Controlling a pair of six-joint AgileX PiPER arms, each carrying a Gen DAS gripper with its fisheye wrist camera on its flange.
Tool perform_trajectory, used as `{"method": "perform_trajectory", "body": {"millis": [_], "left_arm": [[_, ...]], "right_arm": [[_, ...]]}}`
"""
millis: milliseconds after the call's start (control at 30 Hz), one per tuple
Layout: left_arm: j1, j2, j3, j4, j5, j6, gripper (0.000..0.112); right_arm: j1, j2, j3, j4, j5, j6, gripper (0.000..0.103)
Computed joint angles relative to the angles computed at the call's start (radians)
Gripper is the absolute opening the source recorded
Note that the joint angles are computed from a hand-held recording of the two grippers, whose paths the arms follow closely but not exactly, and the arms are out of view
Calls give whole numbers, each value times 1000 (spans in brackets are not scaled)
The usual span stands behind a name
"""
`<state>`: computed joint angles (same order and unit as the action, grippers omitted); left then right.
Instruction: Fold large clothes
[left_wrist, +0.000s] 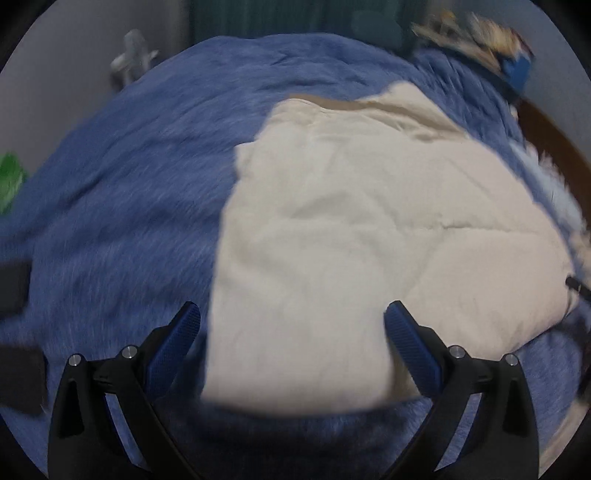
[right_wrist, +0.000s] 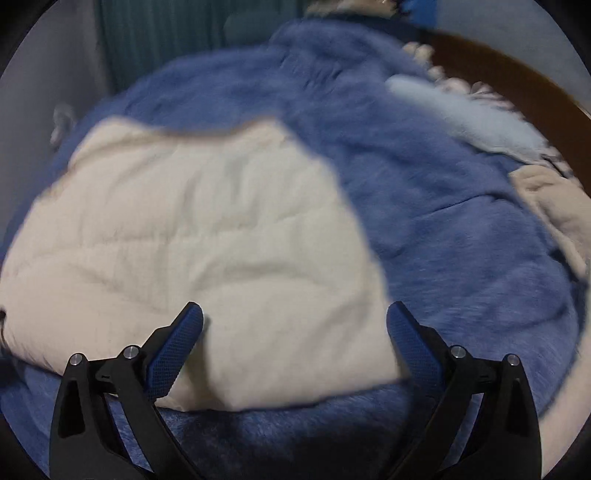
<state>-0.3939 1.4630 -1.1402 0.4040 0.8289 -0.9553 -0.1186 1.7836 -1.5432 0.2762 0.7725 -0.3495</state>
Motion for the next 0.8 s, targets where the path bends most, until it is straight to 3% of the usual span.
{"method": "perform_trajectory", "body": {"millis": [133, 267, 500, 667, 800], "left_arm": [[-142, -118, 79, 205, 3, -244, 96], [-329, -118, 70, 330, 129, -399, 96], [-576, -23, 23, 368, 276, -507, 96], [-652, 19, 30, 386, 254, -582, 96], [-685, 77, 7, 440, 304, -617, 96]], "right_arm": [[-43, -176, 212, 302, -95, -290, 96], [-11, -313, 361, 352, -138, -420, 96], [54, -495, 561, 291, -214, -404, 96], [81, -517, 606, 251, -219, -313, 96], [90, -528, 636, 249, -277, -276, 96]]}}
